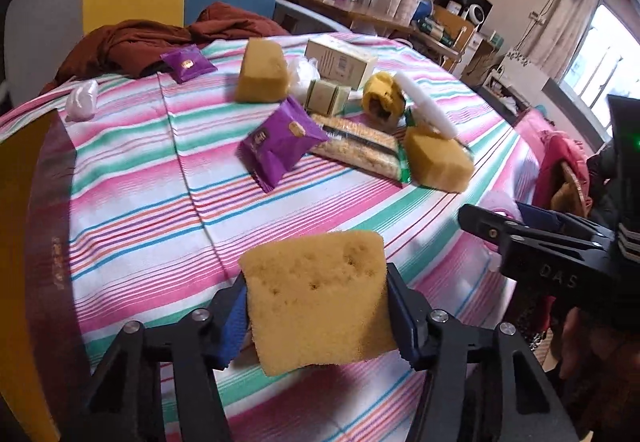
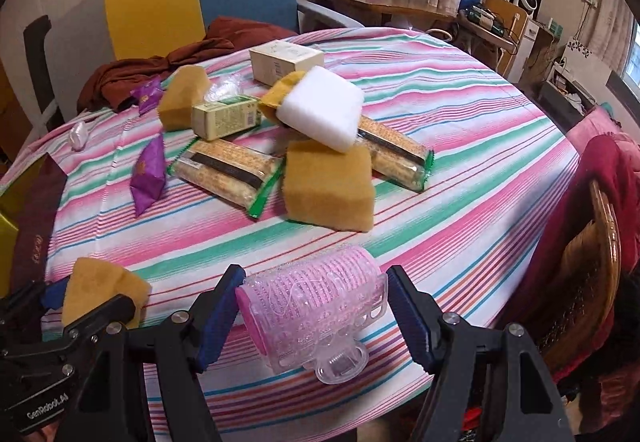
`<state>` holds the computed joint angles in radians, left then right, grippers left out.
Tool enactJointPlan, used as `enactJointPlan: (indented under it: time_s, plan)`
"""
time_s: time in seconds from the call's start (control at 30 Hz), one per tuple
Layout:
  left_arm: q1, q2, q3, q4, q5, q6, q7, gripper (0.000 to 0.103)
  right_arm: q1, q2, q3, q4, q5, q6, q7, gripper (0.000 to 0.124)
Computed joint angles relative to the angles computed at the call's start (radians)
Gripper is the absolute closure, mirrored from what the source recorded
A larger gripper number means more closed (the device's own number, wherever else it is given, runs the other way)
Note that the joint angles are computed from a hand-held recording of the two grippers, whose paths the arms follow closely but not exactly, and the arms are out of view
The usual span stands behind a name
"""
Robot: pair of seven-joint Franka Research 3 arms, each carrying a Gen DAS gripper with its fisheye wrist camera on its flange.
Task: Organize objects
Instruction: 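Grasp the pink hair roller with the right tool while the left tool grasps a yellow sponge, then carry the roller and sponge over the gold tray and open both tools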
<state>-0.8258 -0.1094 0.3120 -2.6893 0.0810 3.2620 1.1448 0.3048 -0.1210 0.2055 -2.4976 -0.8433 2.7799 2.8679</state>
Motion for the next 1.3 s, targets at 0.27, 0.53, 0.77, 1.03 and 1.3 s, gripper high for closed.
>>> enactJointPlan:
  time_s: [0.27,0.53,0.77,1.03,1.3]
  plan:
    - [0.264,-0.17,-0.203,-0.116,0.075,0.041,-0.053,0.042,0.032,0.007,0.018,0.042,0.036,0.012,-0.036,0.051]
    - [0.445,-0.371,-0.213,-0.237,0.125,0.016,-0.114,0.042,0.113,0.097,0.028,0.188,0.075,0.071,-0.119,0.051]
    - [0.676,-0.479,-0.217,-0.295,0.122,-0.061,-0.074,0.042,0.233,0.266,0.016,0.412,0.21,0.091,-0.316,0.051]
    - [0.871,-0.344,-0.18,-0.225,0.097,-0.087,0.01,0.042,0.326,0.547,0.048,0.769,0.419,0.026,-0.583,0.051]
    - [0.841,-0.199,-0.087,-0.14,0.02,-0.078,0.091,0.041,0.411,0.802,0.017,1.107,0.582,-0.133,-0.743,0.051]
